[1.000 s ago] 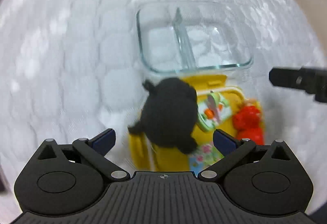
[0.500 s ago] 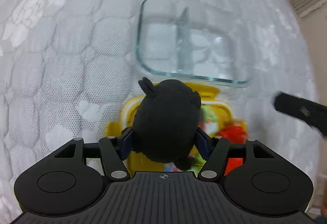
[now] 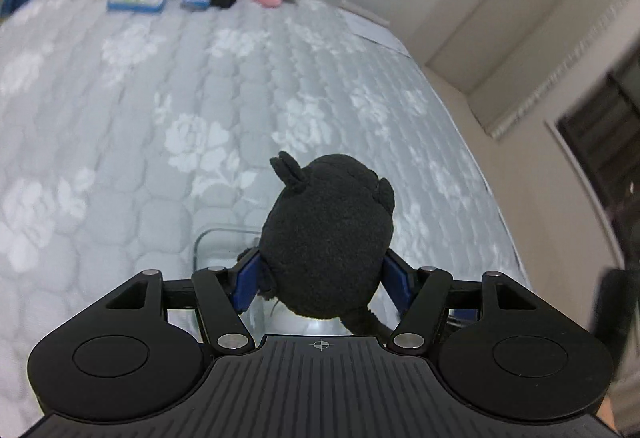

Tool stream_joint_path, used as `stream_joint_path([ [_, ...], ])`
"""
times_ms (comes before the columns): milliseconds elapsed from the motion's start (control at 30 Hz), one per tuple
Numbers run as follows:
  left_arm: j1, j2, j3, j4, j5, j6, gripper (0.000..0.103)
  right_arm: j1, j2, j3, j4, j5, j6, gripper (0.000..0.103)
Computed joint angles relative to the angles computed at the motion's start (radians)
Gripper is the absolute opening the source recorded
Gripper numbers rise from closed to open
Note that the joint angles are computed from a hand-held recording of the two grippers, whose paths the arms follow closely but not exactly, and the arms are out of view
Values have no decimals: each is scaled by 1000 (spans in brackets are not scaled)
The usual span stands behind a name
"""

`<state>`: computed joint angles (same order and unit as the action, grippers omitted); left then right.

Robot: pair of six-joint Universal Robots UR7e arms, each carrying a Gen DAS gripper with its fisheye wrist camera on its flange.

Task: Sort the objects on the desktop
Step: 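Carry the black plush into the glass container and open the left gripper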

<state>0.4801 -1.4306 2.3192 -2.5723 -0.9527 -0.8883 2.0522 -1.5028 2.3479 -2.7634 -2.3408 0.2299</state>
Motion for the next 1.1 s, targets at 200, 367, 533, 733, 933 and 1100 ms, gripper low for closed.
stream_joint_path([
  [200,72,42,64,-88,39,-55,68,-30,1,1,41,14,1,96],
  [367,80,75,47,-37,59,-79,68,-59,-30,10,121,47,38,96],
  [533,45,91,40,1,129,-59,69,-70,-59,21,137,74,61,96],
  [733,54,111,37,47,131,-64,67,-76,-60,21,157,89,66,97],
  [933,91,100,20,78,48,-108,58,-77,-65,21,168,92,73,97],
  [1100,87,126,18,58,38,-56,58,-84,-71,27,158,111,58,97],
])
